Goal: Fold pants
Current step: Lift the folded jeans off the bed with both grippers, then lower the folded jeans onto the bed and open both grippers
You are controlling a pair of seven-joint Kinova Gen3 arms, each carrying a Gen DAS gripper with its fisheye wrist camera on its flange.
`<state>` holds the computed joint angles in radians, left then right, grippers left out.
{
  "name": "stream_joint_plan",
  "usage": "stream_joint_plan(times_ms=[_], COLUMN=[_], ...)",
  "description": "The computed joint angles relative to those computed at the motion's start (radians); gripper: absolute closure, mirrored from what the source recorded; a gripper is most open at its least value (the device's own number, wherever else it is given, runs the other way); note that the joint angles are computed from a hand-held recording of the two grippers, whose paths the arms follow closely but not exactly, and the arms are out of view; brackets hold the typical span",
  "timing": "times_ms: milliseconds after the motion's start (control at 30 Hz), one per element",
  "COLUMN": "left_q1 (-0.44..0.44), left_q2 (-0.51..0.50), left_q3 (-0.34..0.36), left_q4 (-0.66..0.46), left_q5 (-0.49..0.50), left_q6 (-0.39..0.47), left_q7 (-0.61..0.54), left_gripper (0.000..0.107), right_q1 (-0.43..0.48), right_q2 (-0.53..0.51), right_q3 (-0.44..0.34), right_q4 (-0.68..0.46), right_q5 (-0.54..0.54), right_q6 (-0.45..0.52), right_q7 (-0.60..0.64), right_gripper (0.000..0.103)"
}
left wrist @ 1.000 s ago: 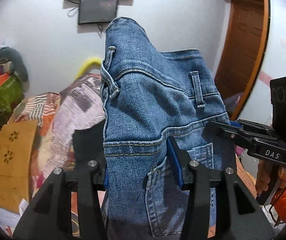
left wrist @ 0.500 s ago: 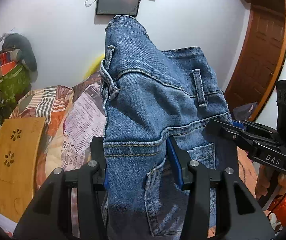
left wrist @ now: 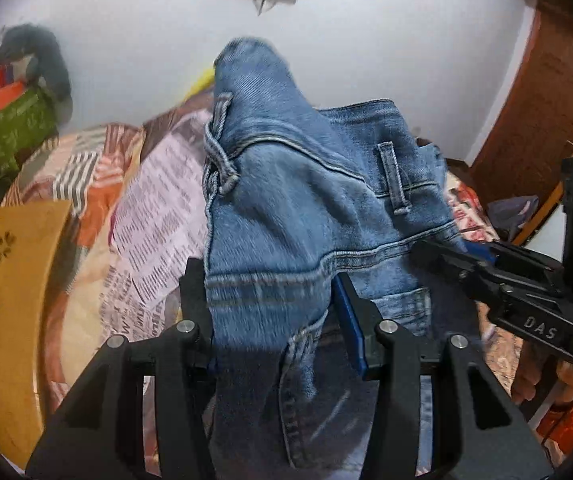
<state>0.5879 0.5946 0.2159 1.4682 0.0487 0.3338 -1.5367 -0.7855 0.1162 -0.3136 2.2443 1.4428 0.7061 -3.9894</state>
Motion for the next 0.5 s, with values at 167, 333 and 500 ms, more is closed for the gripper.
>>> stream_joint_plan(times_ms=[167,333,500], left_q1=[-0.008,-0.020,0.040], left_q2=[0.062,0.053,-0.016], left_q3=[-0.007,-0.005,-0.082], left_q4=[-0.044,-0.037,0.026], left_q5=[0.019,0.038,-0.012], left_q6=[0.030,0.064,0.039], left_q7=[0.025,0.039,0.114], left_gripper=[0.060,0.060,0.060], right_q1=[0.002,-0.032,-0.009], right_q2=[0.032,0.020,-0.068], right_q3=[0.009,0.009,-0.002], right_q4=[-0.026,-0.026,0.051], right_q5=[-0.026,-0.110,-0.088], right_q6=[0.000,0.033,-0.017], right_q7=[0.060,0.109,0.000], right_gripper=[0.077,0.065,0.065])
